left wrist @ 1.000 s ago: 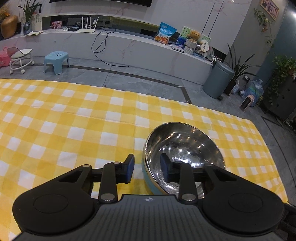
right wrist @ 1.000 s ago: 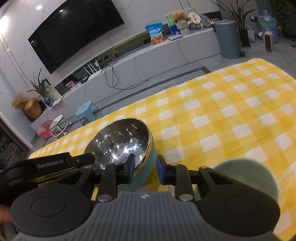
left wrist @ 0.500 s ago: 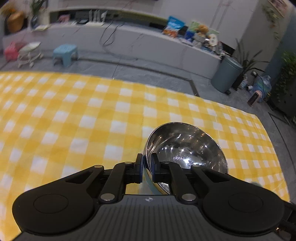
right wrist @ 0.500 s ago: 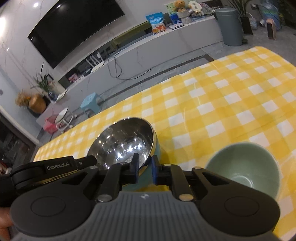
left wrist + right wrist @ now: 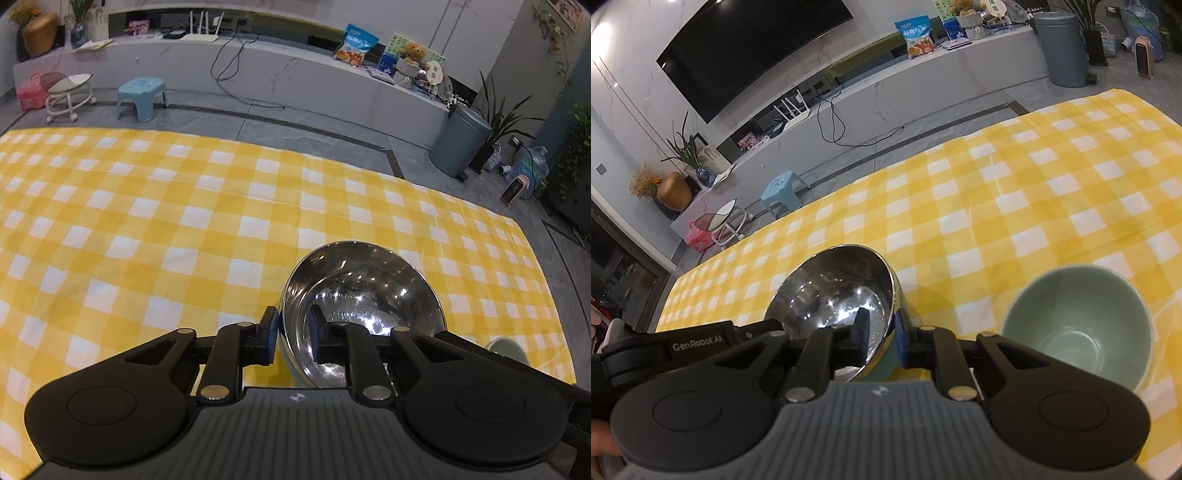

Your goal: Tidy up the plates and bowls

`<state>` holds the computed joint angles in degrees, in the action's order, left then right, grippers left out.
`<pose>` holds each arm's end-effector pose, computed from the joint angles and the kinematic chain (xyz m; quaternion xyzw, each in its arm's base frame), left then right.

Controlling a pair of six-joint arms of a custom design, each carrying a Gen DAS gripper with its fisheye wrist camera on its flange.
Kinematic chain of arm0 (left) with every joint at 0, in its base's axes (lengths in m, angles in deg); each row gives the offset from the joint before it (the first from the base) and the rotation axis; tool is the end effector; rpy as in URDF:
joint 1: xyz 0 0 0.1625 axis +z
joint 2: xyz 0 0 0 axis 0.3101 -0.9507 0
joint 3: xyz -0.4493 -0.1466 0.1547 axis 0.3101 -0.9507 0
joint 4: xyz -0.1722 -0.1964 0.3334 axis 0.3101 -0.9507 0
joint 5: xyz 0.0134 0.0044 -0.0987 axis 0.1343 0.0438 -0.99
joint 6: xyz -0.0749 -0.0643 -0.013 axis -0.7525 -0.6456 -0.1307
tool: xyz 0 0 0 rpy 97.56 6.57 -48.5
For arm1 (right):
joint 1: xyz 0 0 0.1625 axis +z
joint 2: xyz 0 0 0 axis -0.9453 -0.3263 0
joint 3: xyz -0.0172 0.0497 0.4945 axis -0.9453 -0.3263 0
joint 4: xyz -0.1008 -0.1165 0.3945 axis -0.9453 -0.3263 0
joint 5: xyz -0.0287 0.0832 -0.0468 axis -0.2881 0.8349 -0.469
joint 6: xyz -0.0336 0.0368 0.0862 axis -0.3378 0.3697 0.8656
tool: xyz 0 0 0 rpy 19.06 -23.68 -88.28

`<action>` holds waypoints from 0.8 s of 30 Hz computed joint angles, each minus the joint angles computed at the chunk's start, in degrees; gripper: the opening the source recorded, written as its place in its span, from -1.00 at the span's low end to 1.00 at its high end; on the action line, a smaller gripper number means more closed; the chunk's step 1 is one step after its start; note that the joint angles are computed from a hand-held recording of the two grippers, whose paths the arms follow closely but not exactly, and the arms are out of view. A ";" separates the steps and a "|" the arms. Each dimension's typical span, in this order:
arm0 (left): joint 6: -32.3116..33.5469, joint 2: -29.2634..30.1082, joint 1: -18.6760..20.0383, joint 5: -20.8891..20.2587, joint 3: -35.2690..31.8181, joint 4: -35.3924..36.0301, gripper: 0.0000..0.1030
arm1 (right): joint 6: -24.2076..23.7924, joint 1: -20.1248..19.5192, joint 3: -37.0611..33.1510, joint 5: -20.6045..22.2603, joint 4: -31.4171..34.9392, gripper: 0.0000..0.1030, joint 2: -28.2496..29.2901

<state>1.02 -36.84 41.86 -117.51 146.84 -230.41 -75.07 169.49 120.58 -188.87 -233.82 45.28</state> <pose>-0.1514 -0.6555 0.2119 0.1056 0.9179 -0.2831 0.2572 0.2009 -0.6737 0.1019 0.0185 -0.9267 0.3465 0.1441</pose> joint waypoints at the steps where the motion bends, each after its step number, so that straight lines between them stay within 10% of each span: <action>1: 0.82 0.22 0.04 0.05 -0.04 -0.60 -0.60 | 0.09 -0.12 -0.09 0.13 -0.08 -0.67 0.12; 24: -0.57 -4.57 -5.30 6.36 5.72 -3.65 -0.88 | 3.01 3.17 3.63 -2.05 -4.03 -0.94 -2.65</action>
